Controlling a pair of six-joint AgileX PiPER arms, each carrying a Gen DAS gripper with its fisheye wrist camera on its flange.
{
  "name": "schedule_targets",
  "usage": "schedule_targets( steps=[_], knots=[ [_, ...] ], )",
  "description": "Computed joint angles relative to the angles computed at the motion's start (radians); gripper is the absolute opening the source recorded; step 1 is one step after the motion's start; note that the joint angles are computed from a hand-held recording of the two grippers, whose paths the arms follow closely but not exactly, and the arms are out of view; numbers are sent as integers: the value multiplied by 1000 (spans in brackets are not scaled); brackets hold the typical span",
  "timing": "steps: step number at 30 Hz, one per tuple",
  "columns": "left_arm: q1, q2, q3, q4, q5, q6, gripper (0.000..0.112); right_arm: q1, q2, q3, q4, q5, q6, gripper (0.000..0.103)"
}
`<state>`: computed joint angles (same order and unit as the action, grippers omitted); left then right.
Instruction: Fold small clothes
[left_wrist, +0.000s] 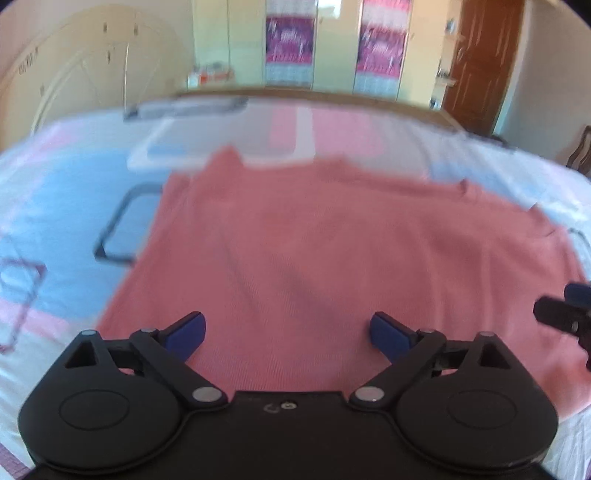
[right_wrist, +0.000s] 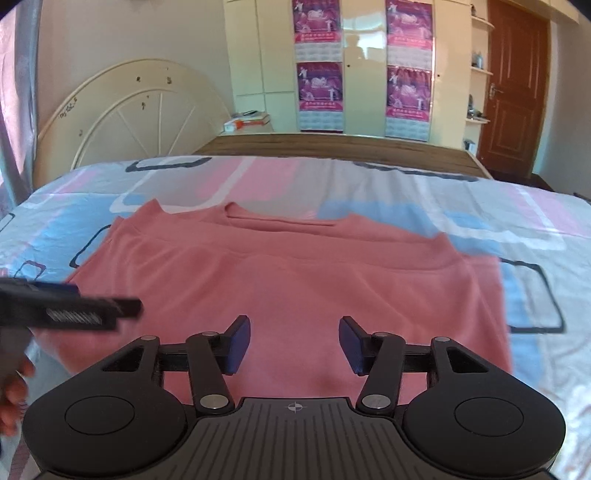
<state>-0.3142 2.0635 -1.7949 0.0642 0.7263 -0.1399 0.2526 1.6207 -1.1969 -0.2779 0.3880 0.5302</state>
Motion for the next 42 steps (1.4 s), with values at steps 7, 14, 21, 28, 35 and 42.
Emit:
schedule_targets(
  steps=[7, 14, 21, 28, 35, 42],
  knots=[
    [98, -100, 117, -180, -20, 121, 91, 39, 130, -103, -91, 34, 74, 53],
    [310, -254, 341, -574, 75, 267, 86, 59, 116, -96, -37, -15, 22, 53],
    [383, -217, 444, -912, -4, 427, 88, 82, 155, -123, -99, -22, 90, 53],
    [349, -23, 292, -1209, -126, 594, 90, 78, 207, -185, -142, 8, 138, 53],
    [344, 48, 271, -1339, -201, 676, 16, 82, 290, -229, -219, 50, 178, 53],
    [316, -15, 285, -1268, -245, 677, 12, 98, 285, -163, -402, -9, 359, 53]
  ],
)
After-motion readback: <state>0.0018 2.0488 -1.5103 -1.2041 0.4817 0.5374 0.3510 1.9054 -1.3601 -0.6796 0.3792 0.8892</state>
